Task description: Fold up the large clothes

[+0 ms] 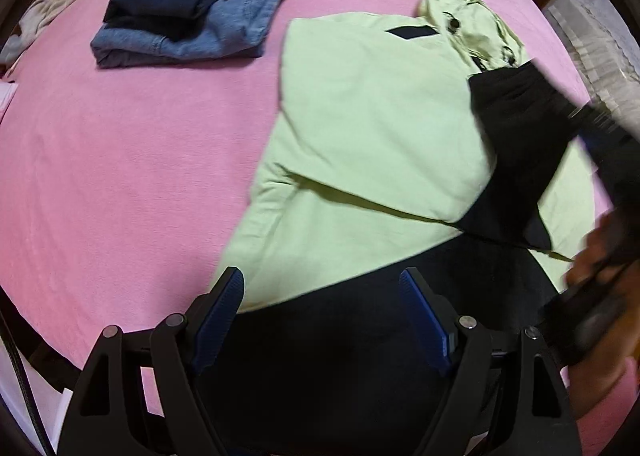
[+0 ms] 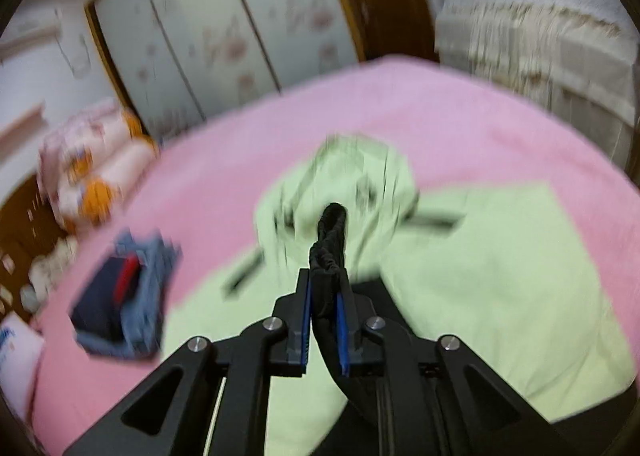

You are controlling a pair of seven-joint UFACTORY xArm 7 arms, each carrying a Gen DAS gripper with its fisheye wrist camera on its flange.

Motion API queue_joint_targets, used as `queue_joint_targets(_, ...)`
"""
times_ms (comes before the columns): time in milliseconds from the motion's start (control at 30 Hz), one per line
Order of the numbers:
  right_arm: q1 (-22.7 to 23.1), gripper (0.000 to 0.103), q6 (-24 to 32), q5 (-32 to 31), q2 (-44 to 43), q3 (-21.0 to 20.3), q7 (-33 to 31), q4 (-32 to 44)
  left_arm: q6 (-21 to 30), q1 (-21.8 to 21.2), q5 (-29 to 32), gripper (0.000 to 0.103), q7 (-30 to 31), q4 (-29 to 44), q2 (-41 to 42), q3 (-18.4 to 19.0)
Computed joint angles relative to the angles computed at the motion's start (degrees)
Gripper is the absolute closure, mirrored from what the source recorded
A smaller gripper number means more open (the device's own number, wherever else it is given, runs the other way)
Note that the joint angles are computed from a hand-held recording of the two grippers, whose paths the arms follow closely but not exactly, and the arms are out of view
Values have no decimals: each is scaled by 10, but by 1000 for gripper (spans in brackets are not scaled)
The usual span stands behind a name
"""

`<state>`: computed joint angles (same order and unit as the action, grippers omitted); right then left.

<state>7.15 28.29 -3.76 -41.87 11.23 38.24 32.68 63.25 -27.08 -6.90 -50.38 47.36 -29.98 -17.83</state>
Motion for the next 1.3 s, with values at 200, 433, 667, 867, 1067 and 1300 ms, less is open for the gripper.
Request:
queue_joint_targets(200,93,74,113,111,45,-66,-68,-6,-20,1,-11,24,8,-13,2,9)
queue_joint_targets(433,72,54,159,153,-27,-112,-126,-21,-67,-3,18,24,9,48,84,-13)
queue_joint_targets(667,5,54,223,163,-91,-172,-209,-26,-90,-52,87,24,55,210,265,-34)
queue_joint_targets(867,-81,54,300,139,-111,-225,-292,-23,49,-160,279,24,64,444,459,-24)
queue_joint_targets(1067,-155,54,370,109,-107,-269,-395,-8,194,-263,369,24,97,631,610,39)
queue_joint_targets(1300,-207,54,387,51,-95,-278,-542,-11,247,-314,384,25,109,709,675,110)
